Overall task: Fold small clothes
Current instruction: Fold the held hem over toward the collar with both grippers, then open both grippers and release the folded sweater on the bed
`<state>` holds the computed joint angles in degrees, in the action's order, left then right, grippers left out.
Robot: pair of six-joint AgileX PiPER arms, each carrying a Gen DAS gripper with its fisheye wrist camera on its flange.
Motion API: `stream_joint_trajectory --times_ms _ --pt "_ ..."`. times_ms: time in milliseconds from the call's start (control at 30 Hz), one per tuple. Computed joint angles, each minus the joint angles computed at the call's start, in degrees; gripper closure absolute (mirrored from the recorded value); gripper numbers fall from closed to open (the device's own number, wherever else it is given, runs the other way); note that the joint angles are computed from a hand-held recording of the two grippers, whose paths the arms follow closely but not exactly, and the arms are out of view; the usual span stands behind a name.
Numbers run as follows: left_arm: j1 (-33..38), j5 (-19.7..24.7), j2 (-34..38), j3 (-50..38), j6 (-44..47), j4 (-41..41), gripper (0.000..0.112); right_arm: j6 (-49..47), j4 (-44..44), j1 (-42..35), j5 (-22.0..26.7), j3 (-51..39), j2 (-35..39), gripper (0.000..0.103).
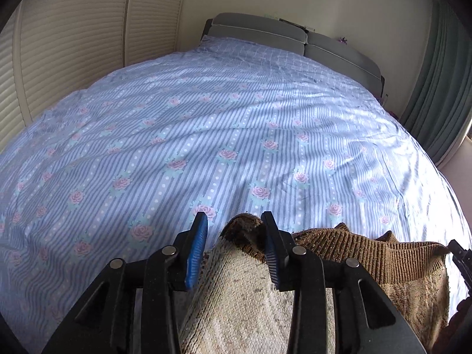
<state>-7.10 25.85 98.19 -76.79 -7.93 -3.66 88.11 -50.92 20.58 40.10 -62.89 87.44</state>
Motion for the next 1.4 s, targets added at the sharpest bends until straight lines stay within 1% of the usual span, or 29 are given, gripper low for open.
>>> stream_joint_trajectory --times_ms 33,100,200,267,367,467,567,633,667,700,733,800,867,900,967,1033,1067,1167,1267,1333,1400 --pt "-0.45 -0.30 -1.79 1.25 -1.26 2.06 0.070 0.86 -1.58 1.06 1.40 0.34 -1.38 0.044" --pt "-1.56 -0.43 -5.43 3.78 -3.60 6.08 0.069 1.46 -3.57 3.53 4.19 0.84 -4.04 0.044" --pt "-3.00 -1.71 -10.74 8.71 -2.61 5.90 0.065 0.87 -4.51 7.84 6.13 1.46 -6.97 0.044" --pt "-4.63 -2.47 -12.40 11.12 -1.90 6.08 0.065 -0.06 -4.54 11.29 6.34 2.10 -7.87 0.044" --pt "-5.84 -3.45 -12.87 13.86 0.70 3.83 0.065 -0.11 -5.06 16.80 7.98 1.92 -5.97 0.044" --pt "-5.76 -4.34 -12.38 15.98 1.47 2.97 0.065 -1.71 -2.94 19.17 7.93 1.57 -2.58 0.044" --pt "-4.67 -5.36 -11.42 17.54 2.41 3.45 0.065 0.00 -2.96 20.24 9.03 2.53 0.07 0.044" --pt "-3.18 -5.86 -9.96 17.98 4.06 2.45 0.065 1.01 -1.62 19.24 7.92 3.88 1.24 0.043" --pt "-2.67 -6.64 -9.38 18.32 5.09 1.95 0.065 2.36 -2.26 18.98 6.86 4.95 1.36 0.043" --pt "-2.63 -7.57 -9.22 18.74 5.20 2.66 0.064 4.05 -3.80 19.32 6.49 6.01 1.29 0.042" --pt "-2.99 -8.43 -9.47 19.28 3.57 4.98 0.064 4.47 -4.79 20.00 7.28 5.89 1.82 0.040" --pt "-4.10 -8.68 -10.00 19.66 -1.91 10.77 0.065 1.92 -4.27 21.02 10.32 3.61 3.52 0.039" --pt "-4.73 -8.25 -11.11 19.97 -4.76 12.82 0.064 -0.76 -2.23 21.17 12.29 1.62 3.44 0.039" --pt "-4.95 -8.08 -11.96 20.36 -5.73 13.37 0.063 -1.03 -1.62 21.37 12.92 1.28 2.47 0.039" --pt "-5.63 -7.70 -14.18 21.63 -7.90 15.07 0.058 0.88 -2.67 22.91 14.66 2.29 -0.67 0.035" --pt "-6.31 -6.88 -16.75 23.03 -7.44 15.09 0.056 3.71 -4.17 25.42 17.99 4.11 -4.25 0.021" --pt "-6.73 -6.27 -18.15 23.77 -7.33 15.46 0.056 5.67 -4.68 26.81 19.60 5.53 -6.37 0.020" --pt "-7.36 -4.49 -22.74 26.04 -7.13 15.60 0.051 10.19 -3.79 30.51 22.32 9.95 -12.64 0.020" --pt "-8.03 -2.22 -27.63 28.34 -8.61 16.26 0.049 14.24 -2.15 34.74 25.62 13.69 -17.96 0.020" --pt "-8.84 -0.58 -30.29 29.49 -10.85 18.04 0.047 15.29 -0.76 36.25 26.65 15.41 -20.88 0.020" --pt "-9.46 1.10 -32.81 30.48 -11.56 18.01 0.046 16.85 -0.17 39.28 29.02 16.77 -23.52 0.020"
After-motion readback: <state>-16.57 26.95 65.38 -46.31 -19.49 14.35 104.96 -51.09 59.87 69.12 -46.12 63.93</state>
